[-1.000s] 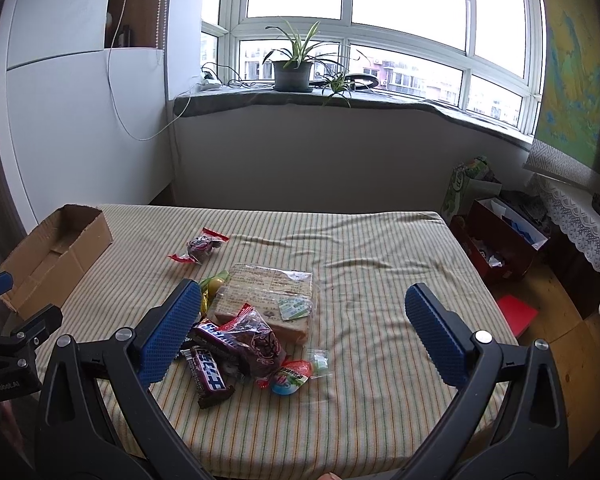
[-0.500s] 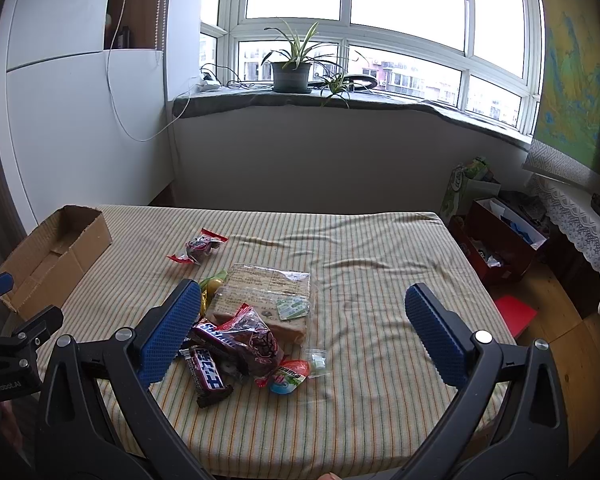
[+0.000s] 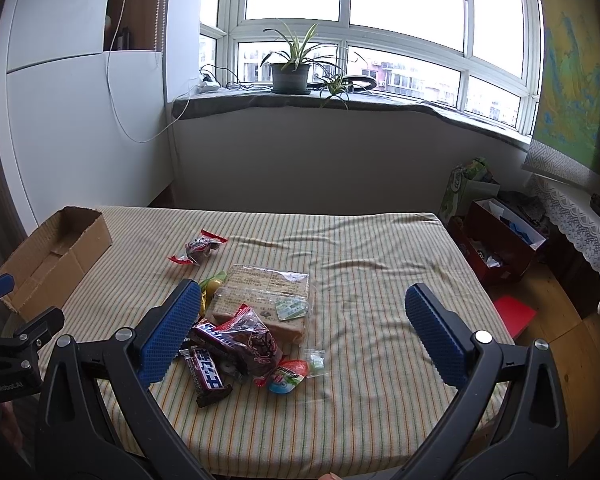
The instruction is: Organize snacks
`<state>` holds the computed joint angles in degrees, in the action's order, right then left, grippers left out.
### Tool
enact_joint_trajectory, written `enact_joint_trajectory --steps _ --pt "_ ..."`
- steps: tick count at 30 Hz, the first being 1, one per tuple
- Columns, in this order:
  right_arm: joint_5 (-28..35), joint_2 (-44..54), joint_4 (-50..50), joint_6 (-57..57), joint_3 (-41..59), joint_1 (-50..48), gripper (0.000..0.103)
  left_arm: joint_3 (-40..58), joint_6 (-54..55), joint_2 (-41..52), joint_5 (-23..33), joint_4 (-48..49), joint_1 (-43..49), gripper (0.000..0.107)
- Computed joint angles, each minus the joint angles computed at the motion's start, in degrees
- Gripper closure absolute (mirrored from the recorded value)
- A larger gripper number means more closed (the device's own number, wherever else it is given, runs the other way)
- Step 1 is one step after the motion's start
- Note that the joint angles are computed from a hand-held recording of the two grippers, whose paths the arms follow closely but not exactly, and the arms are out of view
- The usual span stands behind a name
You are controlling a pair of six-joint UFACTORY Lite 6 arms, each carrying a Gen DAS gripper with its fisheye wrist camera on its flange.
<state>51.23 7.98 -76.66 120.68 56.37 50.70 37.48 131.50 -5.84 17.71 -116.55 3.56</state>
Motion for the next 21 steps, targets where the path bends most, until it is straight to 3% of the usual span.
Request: enact_joint_trajectory --steps 12,17,21 --pt "-1.6 1.2 -1.1 3.3 -3.3 -0.2 0.0 0.2 3.1 3.0 0.9 -3.0 0.2 0.005" --pt "-4.6 8.2 -7.6 16.9 -10.9 0.0 0.0 -0.8 23.7 13.9 3.2 -23.1 -0.4 0.005" --pt "-6.7 15.0 -15.8 32.9 -16.1 0.9 0.0 -0.8 33.8 23.2 4.8 -31.2 0.4 0.005"
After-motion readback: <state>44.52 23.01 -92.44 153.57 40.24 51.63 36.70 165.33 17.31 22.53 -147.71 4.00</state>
